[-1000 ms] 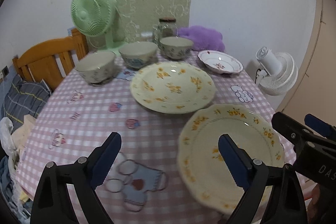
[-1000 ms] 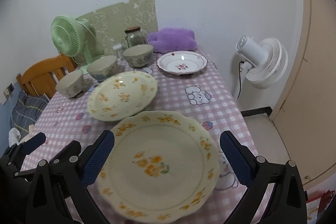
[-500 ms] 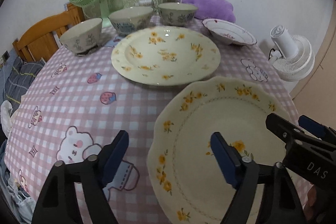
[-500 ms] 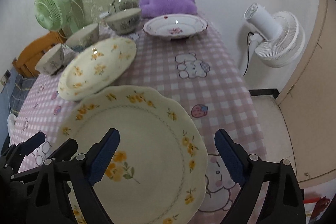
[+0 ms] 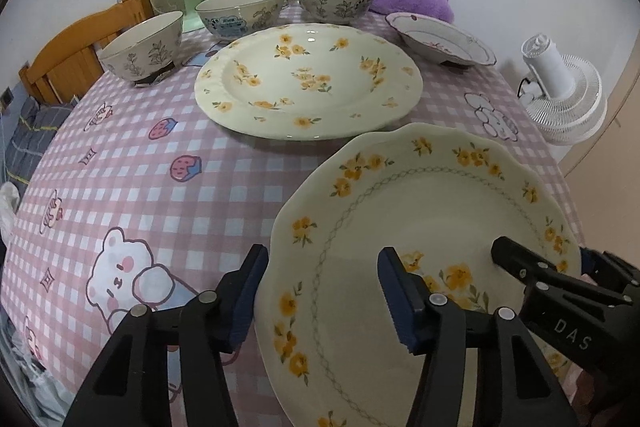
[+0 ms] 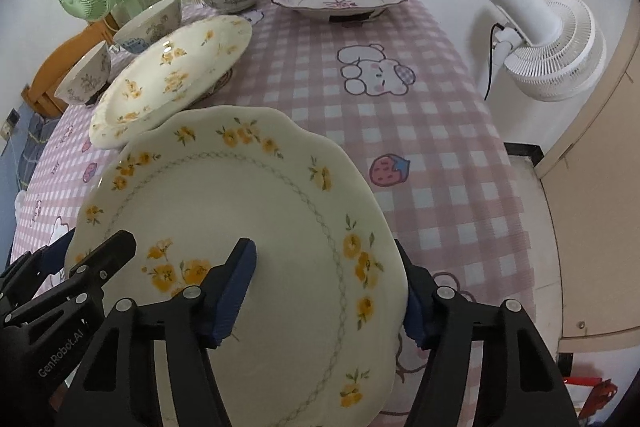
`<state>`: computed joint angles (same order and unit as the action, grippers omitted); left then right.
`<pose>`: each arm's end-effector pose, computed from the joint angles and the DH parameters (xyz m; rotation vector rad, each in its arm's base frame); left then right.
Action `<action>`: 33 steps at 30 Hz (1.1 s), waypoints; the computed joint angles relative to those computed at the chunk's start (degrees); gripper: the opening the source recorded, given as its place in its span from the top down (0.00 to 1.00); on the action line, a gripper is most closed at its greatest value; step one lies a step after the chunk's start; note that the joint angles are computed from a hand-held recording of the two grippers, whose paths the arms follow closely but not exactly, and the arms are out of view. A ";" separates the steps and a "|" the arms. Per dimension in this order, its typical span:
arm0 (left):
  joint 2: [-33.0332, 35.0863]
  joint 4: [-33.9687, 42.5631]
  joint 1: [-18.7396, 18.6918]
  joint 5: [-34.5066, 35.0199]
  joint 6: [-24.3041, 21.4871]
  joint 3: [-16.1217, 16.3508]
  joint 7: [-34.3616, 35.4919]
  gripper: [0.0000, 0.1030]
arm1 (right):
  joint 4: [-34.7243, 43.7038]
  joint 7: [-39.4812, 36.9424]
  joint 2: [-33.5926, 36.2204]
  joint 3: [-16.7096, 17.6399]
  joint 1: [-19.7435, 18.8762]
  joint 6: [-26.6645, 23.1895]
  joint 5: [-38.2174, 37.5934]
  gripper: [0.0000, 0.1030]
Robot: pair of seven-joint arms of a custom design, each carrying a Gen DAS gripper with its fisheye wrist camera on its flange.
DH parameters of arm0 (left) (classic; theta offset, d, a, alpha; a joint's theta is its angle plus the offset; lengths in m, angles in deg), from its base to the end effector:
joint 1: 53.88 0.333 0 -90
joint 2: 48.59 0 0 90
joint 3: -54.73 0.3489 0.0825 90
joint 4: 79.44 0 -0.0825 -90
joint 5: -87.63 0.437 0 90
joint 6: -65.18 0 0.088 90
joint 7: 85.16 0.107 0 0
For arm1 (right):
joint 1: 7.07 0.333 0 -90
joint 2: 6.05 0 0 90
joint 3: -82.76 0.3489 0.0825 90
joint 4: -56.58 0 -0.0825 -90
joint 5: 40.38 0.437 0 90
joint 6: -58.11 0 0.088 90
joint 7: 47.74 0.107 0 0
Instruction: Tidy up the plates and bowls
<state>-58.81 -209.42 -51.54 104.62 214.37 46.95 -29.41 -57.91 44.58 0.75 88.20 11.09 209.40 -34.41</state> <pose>0.5653 -0.0626 0.4939 -2.1355 1.6034 -0.4880 0.6150 0.2636 0.4647 -2.1166 1.5777 -0.2793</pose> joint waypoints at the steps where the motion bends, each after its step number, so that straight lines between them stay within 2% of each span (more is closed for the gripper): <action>1: 0.24 0.36 0.14 1.10 -0.69 -0.33 -0.29 0.44 | 0.06 0.03 0.06 0.01 0.03 -0.15 -0.05 0.34; 5: 0.81 1.22 -0.03 4.11 -2.66 -0.75 -0.34 0.44 | 0.44 0.42 0.14 -0.10 0.09 -0.89 -0.59 0.34; 12: 0.55 1.37 -0.90 -1.28 -3.46 0.75 3.86 0.44 | 1.67 2.90 0.18 -0.28 0.42 -3.73 -2.60 0.34; 20: -1.53 -0.60 -0.92 -9.86 -2.49 2.85 12.88 0.44 | 1.21 9.31 -1.06 -0.17 1.92 -5.43 -7.89 0.34; 33: -5.47 -3.06 2.60 -16.07 -2.44 5.97 24.91 0.44 | 2.16 21.07 -1.34 1.83 6.10 -6.76 -14.96 0.34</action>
